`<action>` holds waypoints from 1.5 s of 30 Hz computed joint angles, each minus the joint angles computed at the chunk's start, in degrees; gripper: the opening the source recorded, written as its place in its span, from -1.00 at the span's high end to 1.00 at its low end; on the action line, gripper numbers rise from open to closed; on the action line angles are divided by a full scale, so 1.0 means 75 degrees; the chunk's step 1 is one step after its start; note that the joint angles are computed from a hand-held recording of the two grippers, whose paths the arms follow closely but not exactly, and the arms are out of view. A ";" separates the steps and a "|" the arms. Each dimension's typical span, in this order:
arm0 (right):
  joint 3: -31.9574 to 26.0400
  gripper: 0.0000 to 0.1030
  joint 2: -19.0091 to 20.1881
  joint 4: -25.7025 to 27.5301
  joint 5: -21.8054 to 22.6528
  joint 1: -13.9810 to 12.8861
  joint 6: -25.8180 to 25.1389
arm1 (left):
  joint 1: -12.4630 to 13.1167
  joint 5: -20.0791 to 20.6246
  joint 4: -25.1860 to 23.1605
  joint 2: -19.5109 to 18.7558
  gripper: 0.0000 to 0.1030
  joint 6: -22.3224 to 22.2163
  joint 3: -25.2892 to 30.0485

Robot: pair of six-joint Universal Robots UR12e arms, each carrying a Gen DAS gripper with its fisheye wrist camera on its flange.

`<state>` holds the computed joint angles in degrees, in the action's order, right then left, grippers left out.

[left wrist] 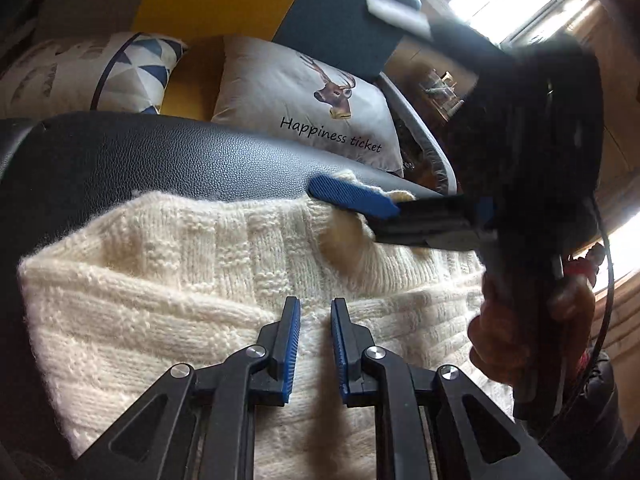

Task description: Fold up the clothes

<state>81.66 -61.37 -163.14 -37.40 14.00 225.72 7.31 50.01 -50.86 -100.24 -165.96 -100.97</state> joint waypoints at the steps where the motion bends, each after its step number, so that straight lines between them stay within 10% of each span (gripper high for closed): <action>1: -0.0052 -1.00 0.0057 -0.0142 -0.0126 0.0013 0.0135 | 0.0006 -0.0030 0.0096 0.0008 0.71 -0.0031 -0.0041; 6: -0.0121 -1.00 -0.0125 0.0701 -0.1420 0.0136 -0.0520 | 0.0080 -0.0156 0.0077 0.0066 0.73 -0.0175 -0.0039; 10: 0.0377 -1.00 -0.0547 0.0166 -0.0824 -0.0016 -0.0831 | 0.0139 -0.0237 0.0447 0.0071 0.73 -0.0363 0.0006; 16: 0.0731 -1.00 -0.1001 0.1946 -0.1557 0.0046 -0.1692 | 0.0021 0.1035 0.0504 -0.0304 0.91 -0.1330 0.0398; 27: 0.1735 -1.00 -0.1632 0.0146 -0.2200 -0.0010 -0.1049 | 0.0220 0.0947 0.0346 0.0144 0.76 -0.1279 0.0193; 34: 0.3954 -1.00 -0.3661 -0.0326 -0.2240 -0.0455 -0.0627 | 0.1026 -0.0167 -0.0151 0.1537 0.72 -0.0299 -0.1042; 45: 0.6576 -1.00 -0.7023 0.1516 -0.2623 -0.1383 0.0246 | 0.2746 -0.0187 -0.2966 0.3641 0.72 0.1603 -0.2604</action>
<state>130.97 -114.04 -151.76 -57.07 3.63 227.56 27.90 48.61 -73.11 -72.93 -153.94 -120.50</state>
